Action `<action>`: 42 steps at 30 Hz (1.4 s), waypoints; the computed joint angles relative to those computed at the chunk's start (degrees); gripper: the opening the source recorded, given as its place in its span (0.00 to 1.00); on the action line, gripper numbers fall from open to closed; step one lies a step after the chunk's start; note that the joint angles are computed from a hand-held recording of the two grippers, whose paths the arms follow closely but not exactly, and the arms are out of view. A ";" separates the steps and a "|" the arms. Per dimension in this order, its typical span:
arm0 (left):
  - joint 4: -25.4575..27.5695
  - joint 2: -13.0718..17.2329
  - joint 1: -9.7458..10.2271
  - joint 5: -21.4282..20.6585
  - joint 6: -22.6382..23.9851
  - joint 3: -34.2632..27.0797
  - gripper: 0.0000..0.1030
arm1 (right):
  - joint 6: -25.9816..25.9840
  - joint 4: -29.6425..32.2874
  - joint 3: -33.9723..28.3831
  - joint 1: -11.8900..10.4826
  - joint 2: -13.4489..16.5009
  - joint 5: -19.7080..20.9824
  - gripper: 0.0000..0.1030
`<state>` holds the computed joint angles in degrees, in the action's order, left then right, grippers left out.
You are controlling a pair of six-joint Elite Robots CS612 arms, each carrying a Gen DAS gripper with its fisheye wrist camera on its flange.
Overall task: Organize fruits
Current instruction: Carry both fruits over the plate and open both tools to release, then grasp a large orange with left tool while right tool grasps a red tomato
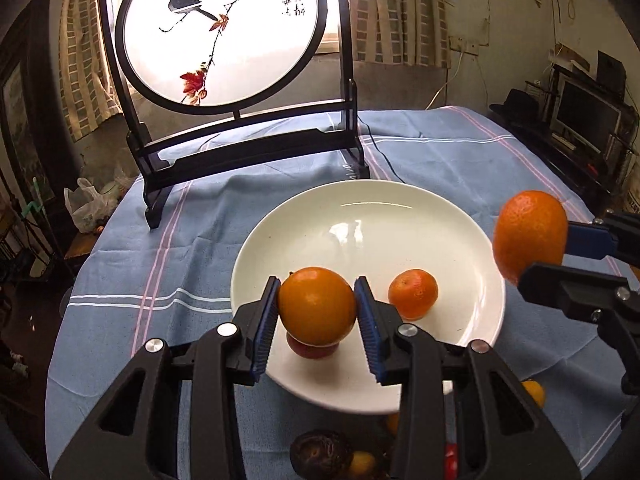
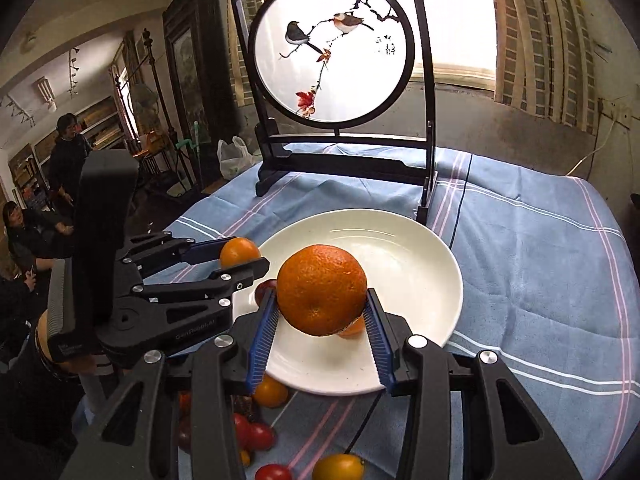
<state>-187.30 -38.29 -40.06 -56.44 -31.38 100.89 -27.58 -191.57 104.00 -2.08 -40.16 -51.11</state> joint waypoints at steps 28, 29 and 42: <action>6.96 1.54 2.61 -1.85 0.24 -4.09 0.65 | 3.53 7.99 -8.69 2.88 3.75 -8.37 0.54; 6.16 1.27 2.53 -1.97 0.23 -3.48 0.65 | 3.03 7.58 -7.94 2.67 3.30 -8.04 0.54; -7.46 -3.39 -2.00 -2.61 4.78 11.04 0.65 | -17.93 7.88 9.32 -1.70 -4.11 -2.79 0.54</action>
<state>-194.75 -41.68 -42.07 -59.05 -26.60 111.93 -45.52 -183.68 113.32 -3.78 -44.27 -53.90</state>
